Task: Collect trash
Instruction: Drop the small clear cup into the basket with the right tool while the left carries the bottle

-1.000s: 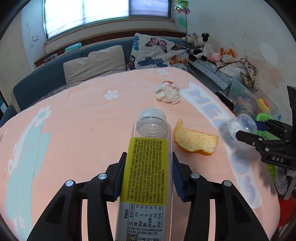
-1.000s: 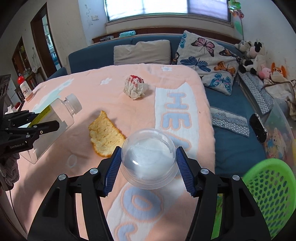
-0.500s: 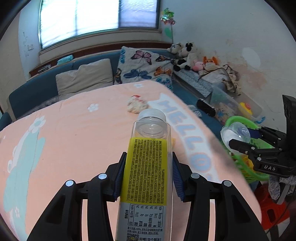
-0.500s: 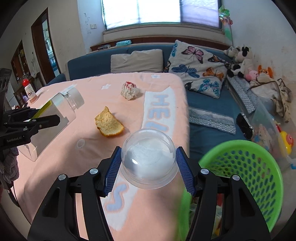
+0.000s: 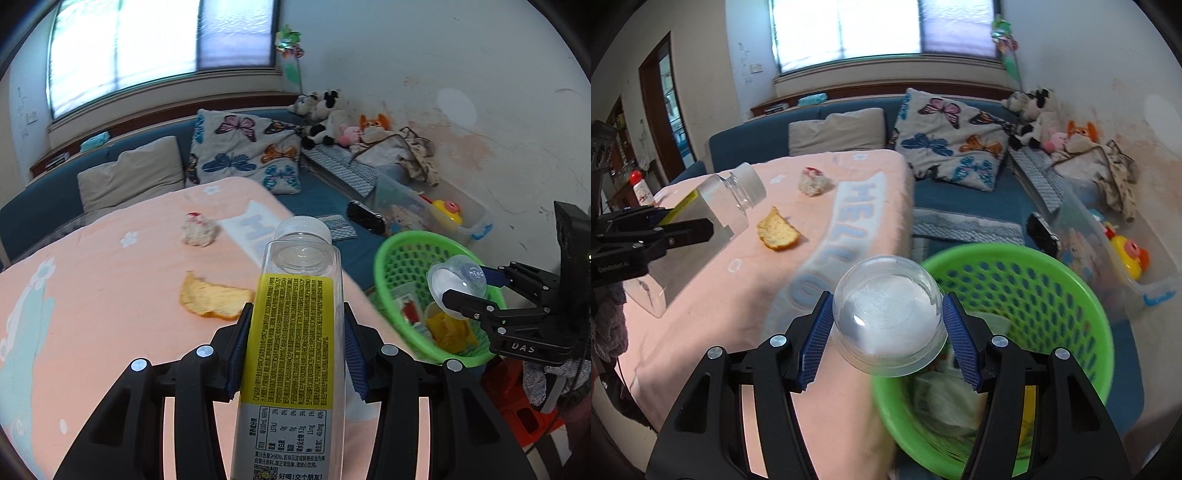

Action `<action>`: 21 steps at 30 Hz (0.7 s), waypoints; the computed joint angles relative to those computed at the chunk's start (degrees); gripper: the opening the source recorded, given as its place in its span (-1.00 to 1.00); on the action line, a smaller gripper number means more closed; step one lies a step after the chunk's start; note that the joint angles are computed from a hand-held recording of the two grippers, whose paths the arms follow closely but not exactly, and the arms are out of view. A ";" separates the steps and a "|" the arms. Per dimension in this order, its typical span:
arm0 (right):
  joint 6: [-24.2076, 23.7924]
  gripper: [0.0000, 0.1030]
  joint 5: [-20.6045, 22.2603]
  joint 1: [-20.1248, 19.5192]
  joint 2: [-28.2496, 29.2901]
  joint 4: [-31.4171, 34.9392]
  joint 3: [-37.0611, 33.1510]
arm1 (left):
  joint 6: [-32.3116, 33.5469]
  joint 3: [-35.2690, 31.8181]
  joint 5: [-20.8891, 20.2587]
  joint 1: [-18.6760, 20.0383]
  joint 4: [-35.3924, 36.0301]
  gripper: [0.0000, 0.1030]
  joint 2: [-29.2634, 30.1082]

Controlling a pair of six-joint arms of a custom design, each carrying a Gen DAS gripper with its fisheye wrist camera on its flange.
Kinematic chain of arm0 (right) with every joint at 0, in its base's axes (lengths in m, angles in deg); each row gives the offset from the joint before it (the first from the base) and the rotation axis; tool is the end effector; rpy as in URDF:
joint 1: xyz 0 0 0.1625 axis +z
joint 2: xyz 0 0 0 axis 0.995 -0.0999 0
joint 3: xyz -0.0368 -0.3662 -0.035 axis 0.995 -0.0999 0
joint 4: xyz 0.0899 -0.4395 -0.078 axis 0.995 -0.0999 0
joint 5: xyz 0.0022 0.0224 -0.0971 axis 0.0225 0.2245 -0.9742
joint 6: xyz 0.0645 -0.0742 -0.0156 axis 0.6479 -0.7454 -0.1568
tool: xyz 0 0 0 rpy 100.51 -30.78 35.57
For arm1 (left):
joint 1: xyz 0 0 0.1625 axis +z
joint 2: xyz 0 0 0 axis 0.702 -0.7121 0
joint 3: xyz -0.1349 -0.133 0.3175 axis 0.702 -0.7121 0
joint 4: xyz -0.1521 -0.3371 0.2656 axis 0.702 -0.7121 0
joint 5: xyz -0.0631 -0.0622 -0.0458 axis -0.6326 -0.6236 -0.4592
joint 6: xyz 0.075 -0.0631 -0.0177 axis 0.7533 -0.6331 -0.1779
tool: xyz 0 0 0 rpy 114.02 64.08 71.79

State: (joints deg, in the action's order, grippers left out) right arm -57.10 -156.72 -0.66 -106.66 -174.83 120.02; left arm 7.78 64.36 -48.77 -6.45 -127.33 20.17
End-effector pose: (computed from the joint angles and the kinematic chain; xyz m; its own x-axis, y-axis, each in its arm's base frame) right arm 0.0434 -0.4649 0.3871 -0.7517 0.0494 0.6577 -0.4615 0.6730 -0.5780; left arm -0.4407 -0.5783 0.0203 -0.5874 0.6409 -0.4942 0.7999 0.5529 -0.2336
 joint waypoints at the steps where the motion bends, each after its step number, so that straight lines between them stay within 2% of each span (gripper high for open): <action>1: -0.01 0.17 -0.08 -0.56 -0.81 0.13 0.35 | -0.01 -0.18 -0.28 -0.22 0.04 -0.15 0.26; 15: -0.06 0.19 2.15 -8.59 -8.63 1.64 3.22 | 0.91 -6.97 -3.93 -3.49 2.53 -0.15 7.49; 21: 1.03 0.29 3.50 -10.94 -10.68 2.63 3.82 | 0.50 -10.74 -5.29 -4.38 4.25 -0.15 11.18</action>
